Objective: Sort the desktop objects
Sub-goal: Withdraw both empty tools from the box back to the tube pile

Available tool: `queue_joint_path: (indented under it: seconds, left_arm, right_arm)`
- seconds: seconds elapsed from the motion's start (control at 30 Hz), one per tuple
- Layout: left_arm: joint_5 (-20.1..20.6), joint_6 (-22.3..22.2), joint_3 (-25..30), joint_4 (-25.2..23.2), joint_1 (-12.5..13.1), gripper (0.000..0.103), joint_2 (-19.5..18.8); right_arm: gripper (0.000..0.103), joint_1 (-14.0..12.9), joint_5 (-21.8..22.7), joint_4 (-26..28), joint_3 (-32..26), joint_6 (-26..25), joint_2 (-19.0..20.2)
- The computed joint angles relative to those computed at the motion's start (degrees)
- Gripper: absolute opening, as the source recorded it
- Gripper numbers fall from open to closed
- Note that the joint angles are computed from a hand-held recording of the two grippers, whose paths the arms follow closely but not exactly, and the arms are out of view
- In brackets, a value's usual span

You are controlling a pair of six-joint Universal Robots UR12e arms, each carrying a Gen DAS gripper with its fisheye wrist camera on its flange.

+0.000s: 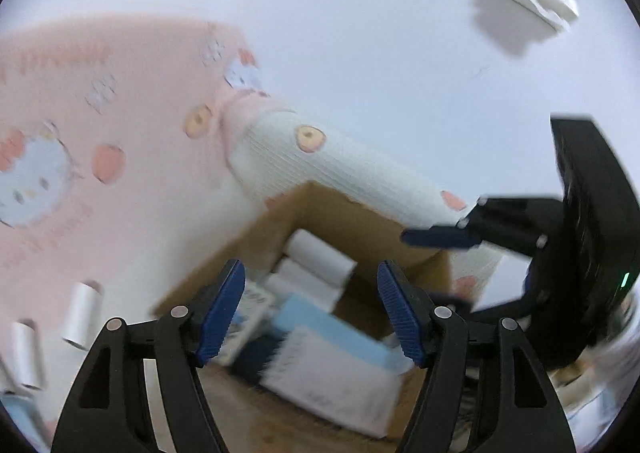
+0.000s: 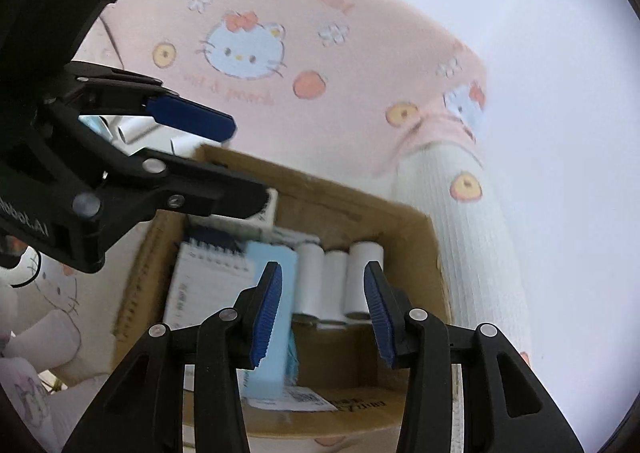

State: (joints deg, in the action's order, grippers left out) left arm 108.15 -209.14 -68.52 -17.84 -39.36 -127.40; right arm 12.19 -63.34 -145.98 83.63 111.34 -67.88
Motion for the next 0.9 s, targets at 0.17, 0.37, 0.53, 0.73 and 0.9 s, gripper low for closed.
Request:
queue_joint_path:
  seconds: [0.17,0.37,0.53,0.73,0.9]
  left_arm:
    - [6.9,0.8,-5.1,-1.6,-1.5,0.073,3.0]
    - [10.6,-4.3,-13.1,0.6,-2.4,0.073,6.8]
    - [11.5,-15.1,-19.6,0.4,-2.3,0.073,10.4]
    - [14.4,-19.1,-23.5,-5.4,-3.3,0.072,12.6]
    - [11.7,-27.7,-28.3,-5.5,-2.8,0.072,14.5]
  right_arm:
    - [0.043,1.5,-0.5,-10.4,5.5,1.4,-1.3]
    - [0.075,1.1,4.8,-26.2,14.4,-4.1,-3.9]
    - [0.075,1.3,7.8,-33.8,21.9,-10.1,-6.8]
    - [0.076,2.6,10.4,-32.9,24.5,-10.5,-7.5]
    - [0.076,4.8,9.9,-21.5,23.3,-7.5,-7.4]
